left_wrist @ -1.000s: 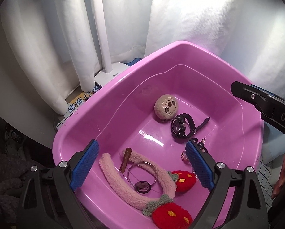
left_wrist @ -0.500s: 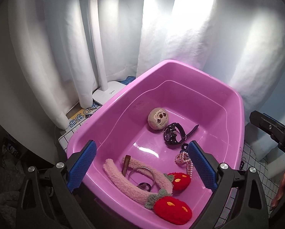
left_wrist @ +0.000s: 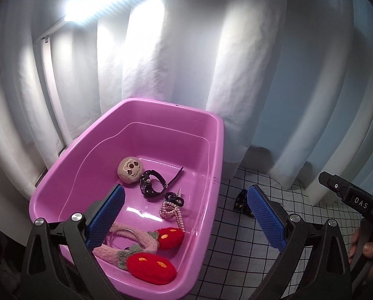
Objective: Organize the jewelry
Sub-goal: 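Move both grippers away from the tub back over the table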
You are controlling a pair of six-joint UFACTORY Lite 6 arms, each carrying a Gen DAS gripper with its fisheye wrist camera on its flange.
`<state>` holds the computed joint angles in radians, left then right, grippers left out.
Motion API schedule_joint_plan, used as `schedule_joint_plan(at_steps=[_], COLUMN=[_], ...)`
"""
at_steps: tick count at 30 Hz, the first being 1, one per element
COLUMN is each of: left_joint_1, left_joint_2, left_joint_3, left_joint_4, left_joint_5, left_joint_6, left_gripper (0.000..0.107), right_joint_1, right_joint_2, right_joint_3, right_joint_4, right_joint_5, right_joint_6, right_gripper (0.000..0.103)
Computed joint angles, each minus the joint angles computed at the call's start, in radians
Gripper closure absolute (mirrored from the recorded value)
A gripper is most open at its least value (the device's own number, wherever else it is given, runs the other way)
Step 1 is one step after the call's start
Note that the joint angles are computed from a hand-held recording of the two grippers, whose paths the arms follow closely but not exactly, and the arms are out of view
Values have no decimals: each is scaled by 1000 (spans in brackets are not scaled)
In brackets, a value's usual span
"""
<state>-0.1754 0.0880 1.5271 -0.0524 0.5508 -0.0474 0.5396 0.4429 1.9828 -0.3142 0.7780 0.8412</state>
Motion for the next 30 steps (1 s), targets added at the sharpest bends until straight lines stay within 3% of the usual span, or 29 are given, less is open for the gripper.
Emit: schedule_joint_plan(at_steps=[3,8,15,23,30], left_joint_1=[-82,-222,-413,-490,-459], left_joint_2=[-7,67,244,447,535], left_joint_3=[-28,8,108,196,210], left_joint_4=[13,78,346,559,539], left_joint_5=[-22,-6,35,141,125], left_joint_6=[-19,-131,-485,-786,-802], left_gripper=[10,10,10,10,10], right_joint_1=[-39,-107,-268,-379,-376], right_joint_2=[-184,-397,-529,-436,-274], right_joint_3=[-276,-569,-822,-883,-817], right_joint_4=[-33,-51,153,595,776], right_joint_5=[-46,-84,-212,-312,-357], right_joint_6=[75,93,-197,-755,-942], right_gripper=[38,38,38,38,38])
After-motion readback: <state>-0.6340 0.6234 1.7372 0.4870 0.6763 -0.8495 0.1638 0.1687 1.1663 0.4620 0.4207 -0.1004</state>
